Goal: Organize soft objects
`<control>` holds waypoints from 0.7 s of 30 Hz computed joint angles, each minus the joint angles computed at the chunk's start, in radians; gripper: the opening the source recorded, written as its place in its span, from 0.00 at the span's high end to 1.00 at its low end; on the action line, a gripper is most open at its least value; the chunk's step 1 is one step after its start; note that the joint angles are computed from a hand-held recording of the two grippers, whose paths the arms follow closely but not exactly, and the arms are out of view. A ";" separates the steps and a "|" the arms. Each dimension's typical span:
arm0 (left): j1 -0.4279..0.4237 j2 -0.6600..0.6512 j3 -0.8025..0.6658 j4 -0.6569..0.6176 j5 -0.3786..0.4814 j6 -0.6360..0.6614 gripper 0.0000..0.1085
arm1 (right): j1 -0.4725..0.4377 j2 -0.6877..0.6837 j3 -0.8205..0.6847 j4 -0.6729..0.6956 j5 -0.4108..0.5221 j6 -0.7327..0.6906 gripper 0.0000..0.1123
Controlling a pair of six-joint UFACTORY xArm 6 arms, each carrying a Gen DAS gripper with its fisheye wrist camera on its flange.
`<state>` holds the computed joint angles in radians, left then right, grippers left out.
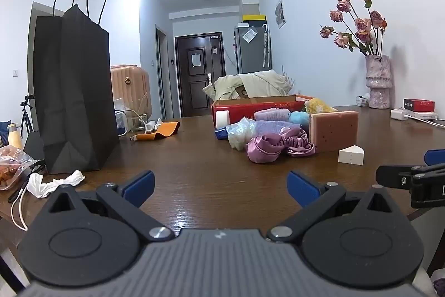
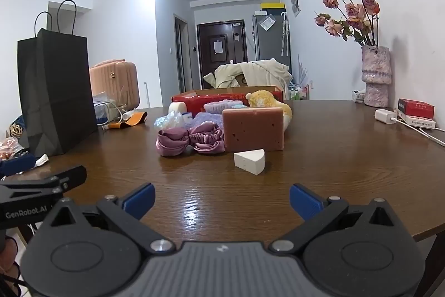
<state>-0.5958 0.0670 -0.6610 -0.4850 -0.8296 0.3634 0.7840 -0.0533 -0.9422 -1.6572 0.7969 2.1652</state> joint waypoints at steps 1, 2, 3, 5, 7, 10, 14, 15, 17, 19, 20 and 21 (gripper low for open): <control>0.000 -0.002 0.000 0.002 0.001 0.002 0.05 | 0.000 0.002 -0.001 -0.002 0.003 -0.002 0.08; -0.001 -0.004 0.002 0.003 -0.001 0.004 0.05 | -0.003 0.005 -0.003 -0.001 0.002 -0.007 0.08; -0.002 -0.006 0.003 0.002 -0.005 0.006 0.05 | -0.007 0.007 -0.005 -0.003 -0.001 -0.010 0.08; -0.003 -0.013 0.011 0.005 -0.009 0.006 0.05 | -0.004 -0.001 0.010 -0.038 0.009 0.024 0.08; -0.014 0.014 -0.008 -0.025 -0.012 0.021 0.05 | 0.006 0.003 -0.002 -0.013 0.020 -0.004 0.08; -0.020 0.003 -0.010 -0.042 -0.003 0.030 0.05 | -0.001 0.010 -0.013 -0.007 0.007 -0.011 0.08; 0.002 0.002 -0.015 -0.012 0.012 0.006 0.05 | -0.003 0.005 -0.006 -0.018 0.005 0.000 0.08; 0.012 0.005 -0.015 0.004 0.014 -0.006 0.05 | -0.003 0.005 -0.006 -0.018 0.006 0.001 0.08; 0.011 0.005 -0.015 0.003 0.014 -0.004 0.05 | -0.007 0.003 -0.005 -0.015 0.000 0.001 0.08; 0.010 0.005 -0.016 0.000 0.014 -0.002 0.05 | -0.008 0.004 -0.004 -0.013 0.001 0.004 0.08; 0.010 0.006 -0.017 -0.001 0.015 -0.002 0.05 | -0.007 0.003 -0.003 -0.014 0.002 0.005 0.08; 0.011 0.007 -0.018 0.000 0.014 -0.004 0.05 | -0.005 0.002 -0.003 -0.014 0.006 0.002 0.08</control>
<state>-0.5846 0.0742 -0.6791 -0.4847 -0.8157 0.3590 0.7789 -0.0508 -0.9452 -1.6712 0.8026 2.1676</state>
